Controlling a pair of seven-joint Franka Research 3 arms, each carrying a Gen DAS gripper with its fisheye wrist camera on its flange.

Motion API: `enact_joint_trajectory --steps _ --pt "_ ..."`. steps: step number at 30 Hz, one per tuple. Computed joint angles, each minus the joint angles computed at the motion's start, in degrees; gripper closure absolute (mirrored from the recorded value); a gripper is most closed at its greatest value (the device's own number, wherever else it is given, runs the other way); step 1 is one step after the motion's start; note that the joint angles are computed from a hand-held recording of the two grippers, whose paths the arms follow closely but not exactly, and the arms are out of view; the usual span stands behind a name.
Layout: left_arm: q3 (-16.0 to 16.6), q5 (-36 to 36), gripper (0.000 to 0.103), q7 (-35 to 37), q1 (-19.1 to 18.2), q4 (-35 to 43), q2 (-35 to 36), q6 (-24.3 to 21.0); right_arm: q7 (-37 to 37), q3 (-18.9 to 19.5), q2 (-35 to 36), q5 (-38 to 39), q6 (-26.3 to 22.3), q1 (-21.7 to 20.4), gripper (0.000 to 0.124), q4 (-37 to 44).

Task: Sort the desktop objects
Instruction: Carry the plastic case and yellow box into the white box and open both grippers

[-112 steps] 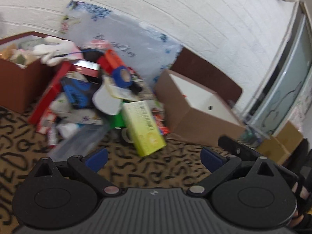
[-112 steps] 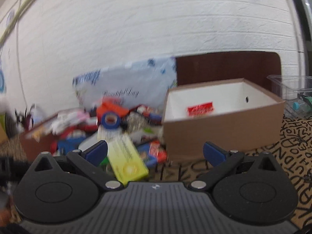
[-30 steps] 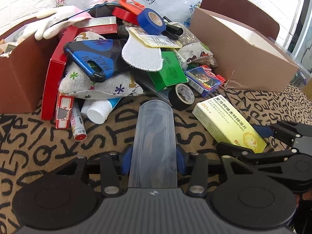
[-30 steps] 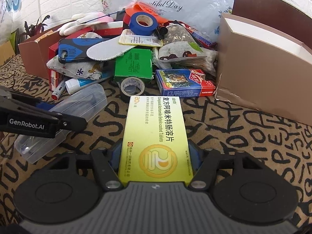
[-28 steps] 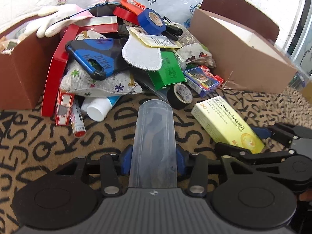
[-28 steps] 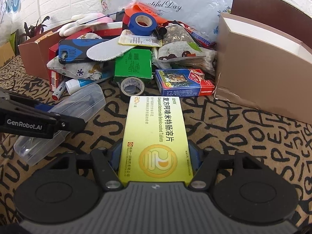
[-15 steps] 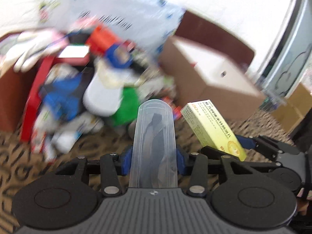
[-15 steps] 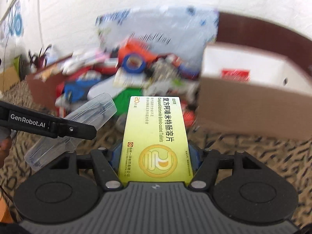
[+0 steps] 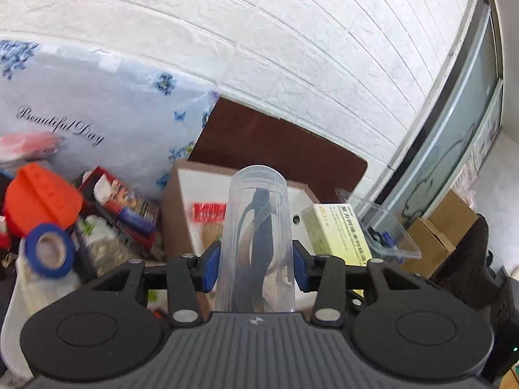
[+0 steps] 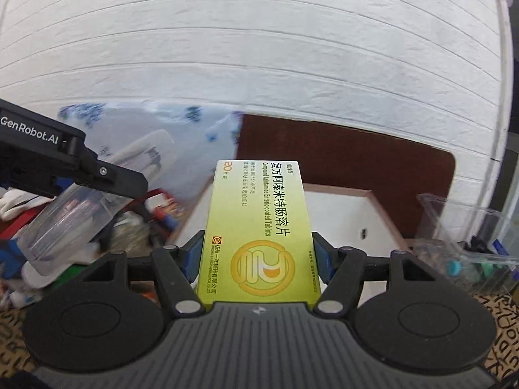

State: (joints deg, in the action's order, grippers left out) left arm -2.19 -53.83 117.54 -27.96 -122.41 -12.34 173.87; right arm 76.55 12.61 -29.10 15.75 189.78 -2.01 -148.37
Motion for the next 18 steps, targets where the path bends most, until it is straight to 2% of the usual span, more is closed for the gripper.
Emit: enact_joint_trajectory --steps 2,3,6,8,11,16,17,18 --pt "-0.87 1.69 0.056 -1.03 0.71 3.31 3.56 0.65 0.25 1.95 3.17 -0.10 0.21 -3.66 0.059 2.80" --pt "-2.30 5.08 0.056 -4.64 2.49 4.56 5.25 0.55 0.34 3.82 4.96 -0.23 0.19 -6.23 0.059 4.20" --pt "-4.80 9.39 0.056 -9.83 5.74 9.23 10.70 -1.21 1.39 13.37 9.41 -1.49 -1.30 -17.94 0.059 8.24" --pt "-6.18 13.85 0.056 -14.05 7.31 11.10 13.34 -1.56 3.20 19.54 12.20 -4.22 -3.26 -25.37 0.059 10.85" --pt "-7.91 18.26 0.056 -16.53 9.06 13.73 16.71 -1.92 7.81 28.97 15.02 -9.73 -5.99 -36.65 0.059 13.88" --pt "-11.28 20.32 0.056 -18.14 11.84 17.04 20.87 -2.14 16.06 37.48 17.88 -19.00 -12.11 -47.08 0.059 17.88" --pt "-12.47 19.37 0.054 -17.62 12.76 17.18 21.31 -1.52 18.11 39.11 18.24 -21.29 -12.90 -49.04 0.059 18.45" --pt "-14.15 17.23 0.038 -16.45 14.05 17.52 21.85 -0.86 18.96 39.19 18.40 -22.46 -13.90 -49.18 0.059 18.67"
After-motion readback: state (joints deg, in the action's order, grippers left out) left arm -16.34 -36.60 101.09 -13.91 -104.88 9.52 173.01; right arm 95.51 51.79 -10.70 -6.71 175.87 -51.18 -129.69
